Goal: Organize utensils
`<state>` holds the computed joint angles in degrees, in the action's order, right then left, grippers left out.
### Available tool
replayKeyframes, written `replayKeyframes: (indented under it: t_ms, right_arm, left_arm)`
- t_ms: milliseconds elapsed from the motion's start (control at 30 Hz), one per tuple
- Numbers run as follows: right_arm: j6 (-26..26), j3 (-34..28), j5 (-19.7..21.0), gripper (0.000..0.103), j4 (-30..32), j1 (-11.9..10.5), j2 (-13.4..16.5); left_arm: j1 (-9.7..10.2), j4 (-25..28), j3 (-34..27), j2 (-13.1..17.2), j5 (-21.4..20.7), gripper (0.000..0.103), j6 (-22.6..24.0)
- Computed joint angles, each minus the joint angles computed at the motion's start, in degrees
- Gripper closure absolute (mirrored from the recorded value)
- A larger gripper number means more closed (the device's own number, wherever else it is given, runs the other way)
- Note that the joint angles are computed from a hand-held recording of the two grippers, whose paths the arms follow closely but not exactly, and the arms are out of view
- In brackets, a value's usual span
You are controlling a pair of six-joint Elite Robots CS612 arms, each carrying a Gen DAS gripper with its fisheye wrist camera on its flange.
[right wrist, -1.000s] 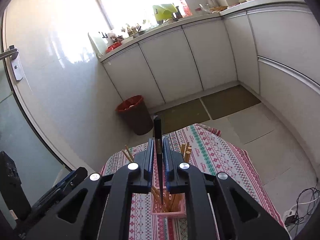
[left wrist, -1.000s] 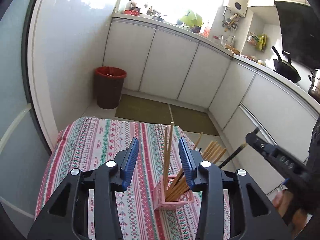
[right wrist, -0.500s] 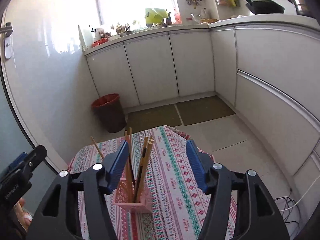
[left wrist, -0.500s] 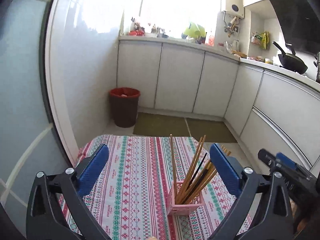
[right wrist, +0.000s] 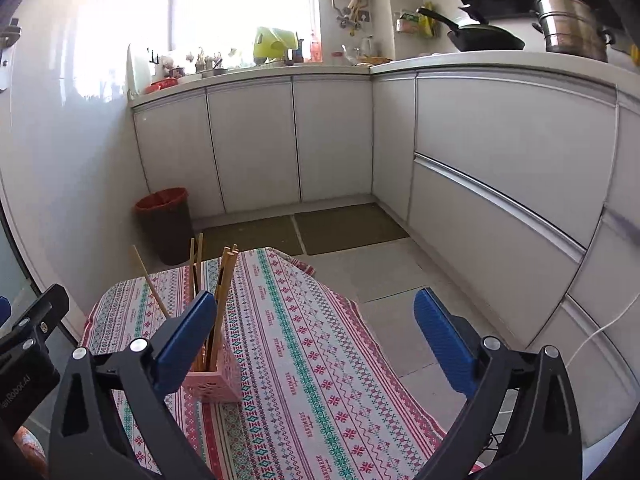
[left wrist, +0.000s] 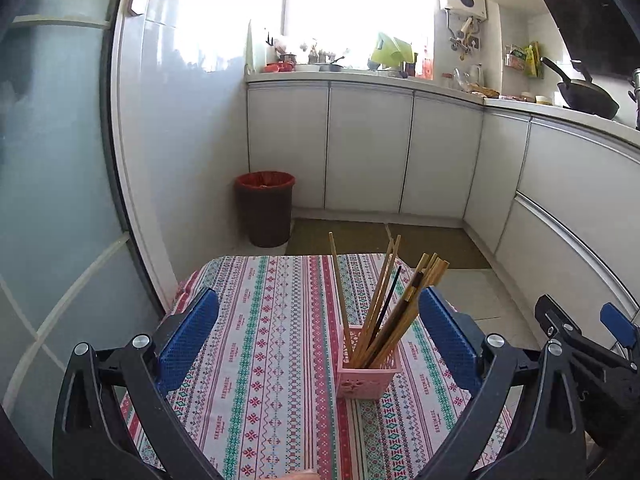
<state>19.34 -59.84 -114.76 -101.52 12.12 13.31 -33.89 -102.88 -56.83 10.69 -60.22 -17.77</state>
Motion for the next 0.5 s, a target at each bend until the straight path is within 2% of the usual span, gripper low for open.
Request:
replayKeyframes:
  t_ms: [200,500]
  right_arm:
    - [1.3,-2.1,1.0,0.007,0.8,-0.3,0.3]
    - [1.1,-3.2,-0.1,0.007,-0.1,-0.2,0.6]
  left_arm:
    - [-0.42,-0.4,-0.3,-0.2,-0.2,0.007,0.6]
    - [-0.84,-1.3,-0.8,-0.1,0.5,0.007,0.0]
